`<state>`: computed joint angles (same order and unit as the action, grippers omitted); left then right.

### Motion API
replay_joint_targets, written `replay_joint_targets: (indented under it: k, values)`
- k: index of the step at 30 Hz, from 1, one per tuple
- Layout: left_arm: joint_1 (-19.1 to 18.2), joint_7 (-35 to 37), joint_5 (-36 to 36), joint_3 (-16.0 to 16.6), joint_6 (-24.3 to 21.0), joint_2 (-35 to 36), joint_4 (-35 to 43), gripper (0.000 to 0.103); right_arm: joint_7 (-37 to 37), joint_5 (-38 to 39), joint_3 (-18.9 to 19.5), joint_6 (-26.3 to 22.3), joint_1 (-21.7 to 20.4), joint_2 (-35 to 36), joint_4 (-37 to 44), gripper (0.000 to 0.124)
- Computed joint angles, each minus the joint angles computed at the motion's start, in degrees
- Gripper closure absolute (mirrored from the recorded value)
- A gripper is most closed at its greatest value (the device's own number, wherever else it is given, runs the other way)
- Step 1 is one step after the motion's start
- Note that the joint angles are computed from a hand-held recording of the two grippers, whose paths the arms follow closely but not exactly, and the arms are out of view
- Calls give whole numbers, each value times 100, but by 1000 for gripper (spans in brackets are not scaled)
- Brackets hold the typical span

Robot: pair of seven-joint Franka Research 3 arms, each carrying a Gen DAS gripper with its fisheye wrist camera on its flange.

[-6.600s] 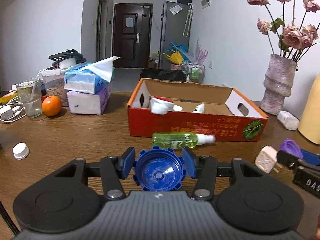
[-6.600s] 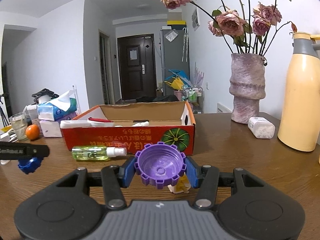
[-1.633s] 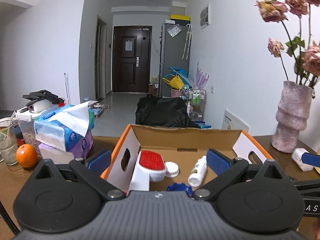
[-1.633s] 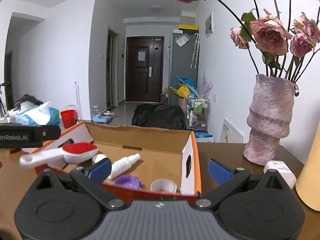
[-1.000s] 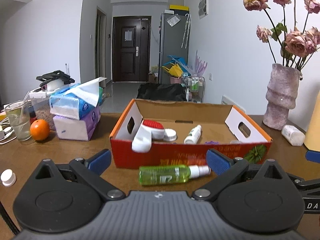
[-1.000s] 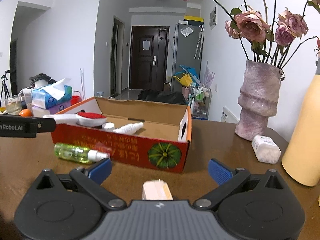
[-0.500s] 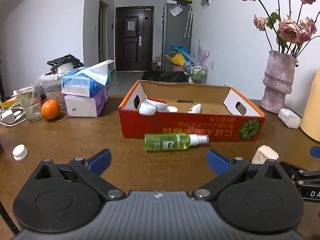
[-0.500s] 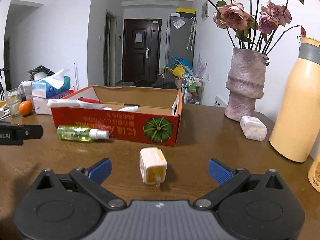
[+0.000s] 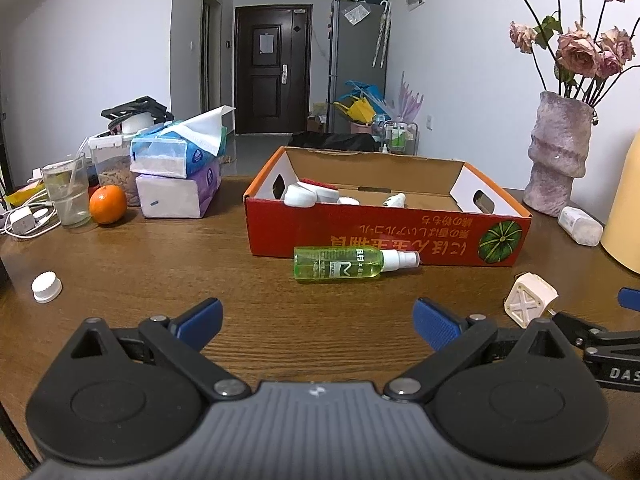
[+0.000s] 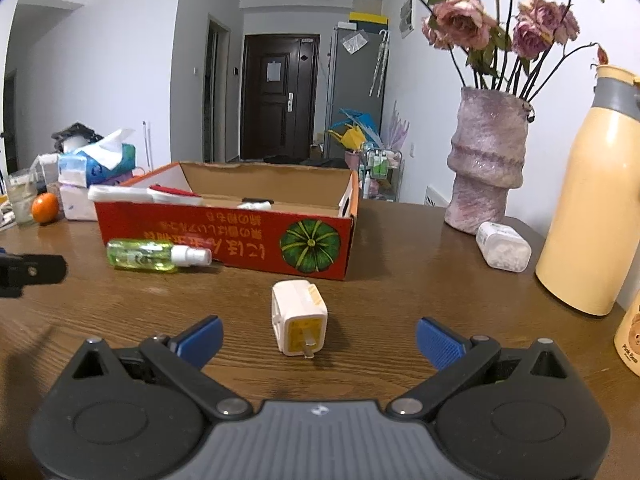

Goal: Organize rigid objects
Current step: 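Lower the right tool onto the white plug adapter and close it, then move the left tool toward the green spray bottle while the right tool holds the adapter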

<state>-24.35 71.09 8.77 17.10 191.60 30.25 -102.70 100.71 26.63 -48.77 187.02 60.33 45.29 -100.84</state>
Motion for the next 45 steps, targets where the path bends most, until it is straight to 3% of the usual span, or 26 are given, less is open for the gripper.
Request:
replay_joint_targets:
  k: [6, 13, 16, 20, 24, 34, 40, 45]
  values:
    - [-25, -73, -7, 50, -60, 41, 52, 0, 177, -317, 372, -310, -541, 165, 536, 26]
    - [-64, -205, 47, 128, -160, 95, 135, 0, 815, -755, 350, -835, -903, 689, 1401, 38]
    - [-6, -278, 132, 87, -215, 128, 198, 0, 904, -954, 666, -1018, -1253, 709, 1731, 50]
    - [107, -410, 293, -1, -341, 198, 330, 0, 837, -1250, 1238, -1208, -1726, 623, 2026, 92]
    - [276, -558, 520, -153, -473, 277, 498, 0, 1112, -1522, 1237, -1242, -1738, 625, 2047, 93]
    - [304, -1187, 1019, -69, -799, 701, 1204, 0, 1952, -2138, 982, -951, -1581, 607, 1840, 93]
    - [851, -1271, 1315, -677, -1230, 1190, 2122, 0, 2184, -2288, 895, -816, -1511, 600, 1761, 93]
    - [957, -1567, 1508, -744, -1595, 1643, 2908, 0, 2236, -2298, 867, -809, -1493, 615, 1768, 93]
